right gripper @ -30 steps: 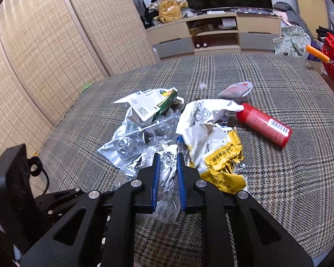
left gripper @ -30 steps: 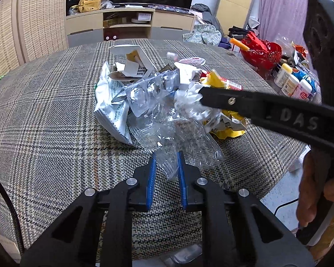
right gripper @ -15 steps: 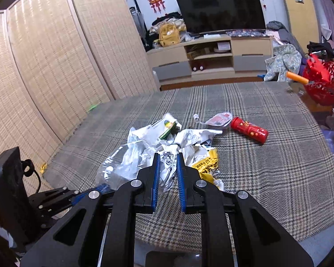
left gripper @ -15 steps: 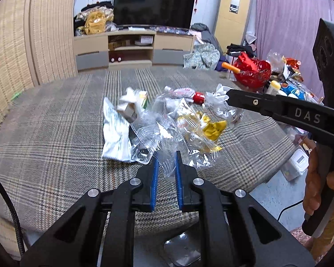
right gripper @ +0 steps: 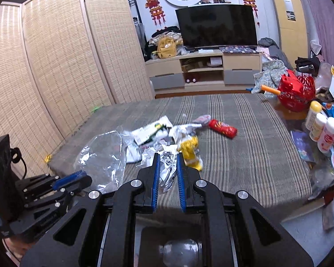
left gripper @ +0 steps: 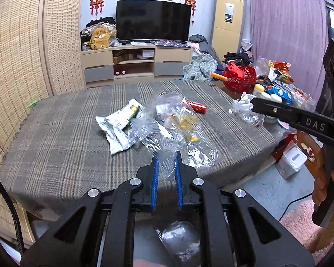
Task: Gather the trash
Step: 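Carry wrapper and foil to the floor bin and open both tools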
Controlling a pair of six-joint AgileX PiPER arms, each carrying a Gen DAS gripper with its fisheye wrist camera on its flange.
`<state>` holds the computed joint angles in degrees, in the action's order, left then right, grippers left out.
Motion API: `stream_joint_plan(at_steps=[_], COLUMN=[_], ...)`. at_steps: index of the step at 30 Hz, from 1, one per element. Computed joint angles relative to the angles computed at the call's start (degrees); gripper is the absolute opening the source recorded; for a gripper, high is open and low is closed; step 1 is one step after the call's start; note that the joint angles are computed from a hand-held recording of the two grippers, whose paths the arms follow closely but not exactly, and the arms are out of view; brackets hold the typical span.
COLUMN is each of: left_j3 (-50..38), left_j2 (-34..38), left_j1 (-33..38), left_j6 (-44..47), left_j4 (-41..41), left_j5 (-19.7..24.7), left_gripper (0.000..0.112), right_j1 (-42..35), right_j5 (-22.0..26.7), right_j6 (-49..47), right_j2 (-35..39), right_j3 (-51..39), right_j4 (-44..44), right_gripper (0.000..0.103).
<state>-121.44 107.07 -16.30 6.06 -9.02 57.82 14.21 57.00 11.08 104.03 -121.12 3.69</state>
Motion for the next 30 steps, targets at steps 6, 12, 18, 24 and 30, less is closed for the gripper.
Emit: stream_joint_plan(at_steps=[6,12,18,24,30], left_j3=[15.4,28.0,36.3,39.5,41.0], left_j2=[-7.4,-9.7,-8.5,-4.3,-0.7], left_j1=[-0.4,-1.1,-2.1,-2.6,-3.3], left_j6=[-0.5,-0.8,-0.1,1.0,1.3], left_j4=[-0.8,-1.9,-3.6,-6.6,-7.8], left_j5=[-4.5,-8.4,-11.9,-12.5,-12.5], left_gripper=[0.012,0.012,0.013,0.013,0.013], right_j1=[0.5,-0.4,-1.4,-1.5,-1.4], right_j5=[-5.6,-10.0,-15.3,-17.2,-17.5], right_j6=[1.1,2.3,0.2,-2.5,-2.8], right_j2=[-9.3,-13.3,-13.3,-9.4,-5.3], right_j3=[18.9,33.4,44.3,47.5,48.6], right_j4=[-0.8,0.5,4.8,9.3,11.1], right_gripper=[0.016,0.017,0.017,0.017,0.019])
